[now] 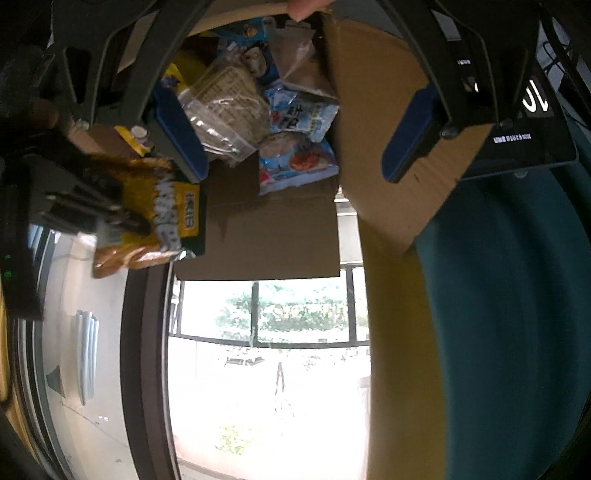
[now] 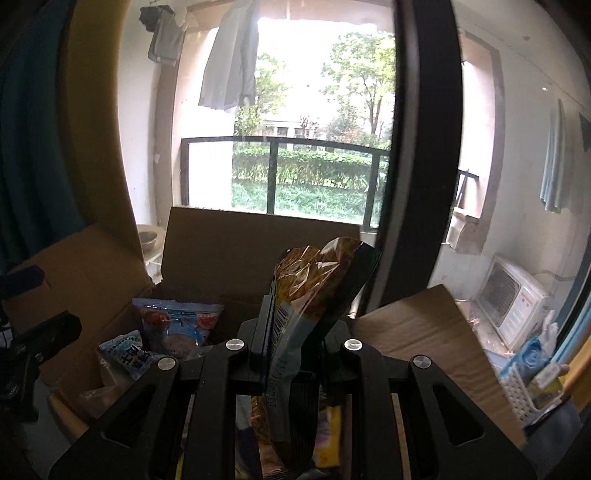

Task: Organize snacks
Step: 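Lower the chip bag into the box and open the right tool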

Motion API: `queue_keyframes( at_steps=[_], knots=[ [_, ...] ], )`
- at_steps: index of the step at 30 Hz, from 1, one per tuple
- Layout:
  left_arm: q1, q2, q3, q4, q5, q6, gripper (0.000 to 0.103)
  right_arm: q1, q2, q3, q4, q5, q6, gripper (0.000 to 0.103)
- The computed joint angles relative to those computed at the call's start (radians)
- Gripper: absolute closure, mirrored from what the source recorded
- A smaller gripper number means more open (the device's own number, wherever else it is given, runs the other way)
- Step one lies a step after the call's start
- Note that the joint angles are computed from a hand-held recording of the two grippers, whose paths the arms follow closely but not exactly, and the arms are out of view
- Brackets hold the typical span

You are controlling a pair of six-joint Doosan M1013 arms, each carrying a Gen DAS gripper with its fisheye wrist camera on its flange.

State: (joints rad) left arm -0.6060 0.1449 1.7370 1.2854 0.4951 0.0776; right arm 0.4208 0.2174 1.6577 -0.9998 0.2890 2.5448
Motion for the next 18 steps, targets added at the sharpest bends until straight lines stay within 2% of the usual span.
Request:
queue_keyframes(
  at_steps=[2, 6, 18],
  knots=[
    [-0.002, 0.002, -0.001, 0.0, 0.008, 0.007, 0.007, 0.004, 0.01, -0.016, 0.088, 0.02, -0.087, 0.08],
    [-0.003, -0.002, 0.001, -0.009, 0.004, 0.013, 0.007, 0.011, 0.012, -0.02, 0.12, 0.029, -0.119, 0.069],
    [-0.008, -0.011, 0.002, -0.027, 0.016, 0.018, 0.007, 0.027, -0.008, -0.012, 0.116, 0.057, -0.114, 0.069]
  ],
)
